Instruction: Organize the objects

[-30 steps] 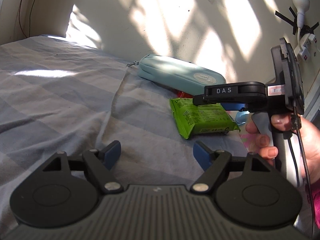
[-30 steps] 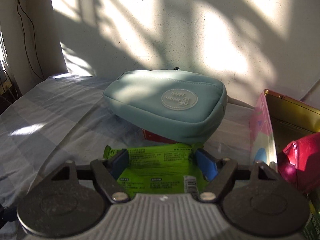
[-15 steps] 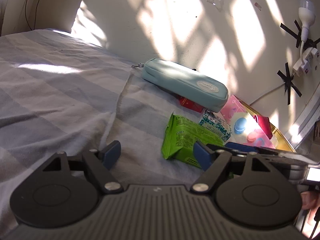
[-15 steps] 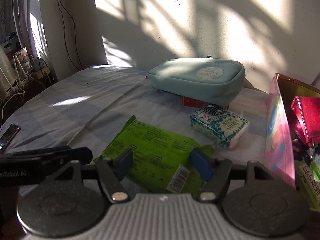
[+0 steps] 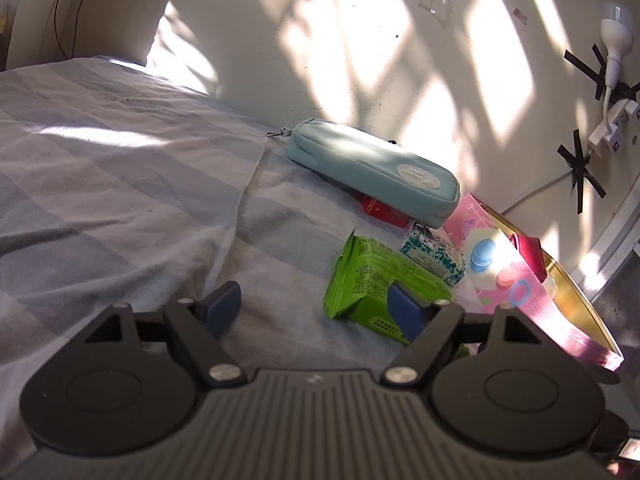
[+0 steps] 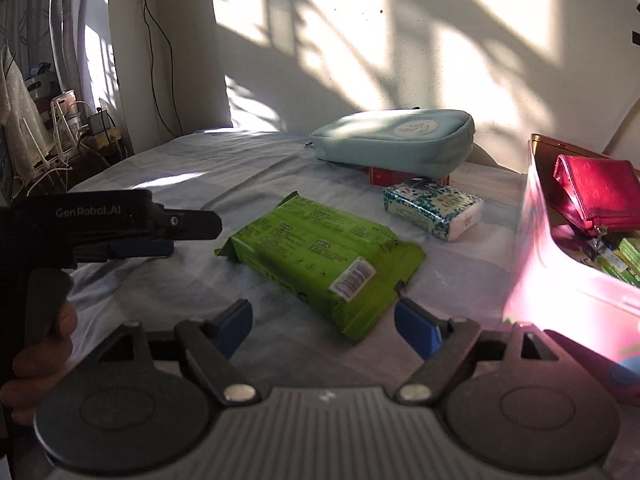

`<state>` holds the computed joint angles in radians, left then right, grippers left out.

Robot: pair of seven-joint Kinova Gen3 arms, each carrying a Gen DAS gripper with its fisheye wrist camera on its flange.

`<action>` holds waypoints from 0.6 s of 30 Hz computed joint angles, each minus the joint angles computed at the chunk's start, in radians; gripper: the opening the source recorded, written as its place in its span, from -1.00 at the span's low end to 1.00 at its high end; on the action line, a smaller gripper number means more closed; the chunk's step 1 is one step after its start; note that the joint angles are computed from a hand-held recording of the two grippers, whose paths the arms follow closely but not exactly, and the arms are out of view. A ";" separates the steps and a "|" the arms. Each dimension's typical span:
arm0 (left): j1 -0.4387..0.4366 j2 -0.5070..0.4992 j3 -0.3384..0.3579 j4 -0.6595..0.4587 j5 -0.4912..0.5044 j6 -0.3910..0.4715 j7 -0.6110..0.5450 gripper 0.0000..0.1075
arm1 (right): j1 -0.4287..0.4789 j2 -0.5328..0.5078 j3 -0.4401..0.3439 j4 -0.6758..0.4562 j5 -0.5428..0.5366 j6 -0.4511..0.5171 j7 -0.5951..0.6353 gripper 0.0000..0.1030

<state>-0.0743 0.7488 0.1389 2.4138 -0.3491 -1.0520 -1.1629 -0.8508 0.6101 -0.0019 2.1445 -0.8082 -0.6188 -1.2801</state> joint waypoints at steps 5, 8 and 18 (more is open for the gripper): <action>-0.001 0.001 -0.001 -0.001 -0.002 0.001 0.000 0.54 | -0.038 0.032 0.035 -0.039 -0.054 0.011 0.101 0.52; 0.000 0.000 -0.001 0.000 -0.002 0.000 -0.001 0.55 | -0.016 0.031 0.015 -0.033 -0.039 0.005 0.085 0.52; 0.004 -0.002 -0.002 0.001 0.002 0.002 -0.007 0.59 | 0.035 0.025 -0.021 0.000 0.040 -0.036 -0.028 -0.54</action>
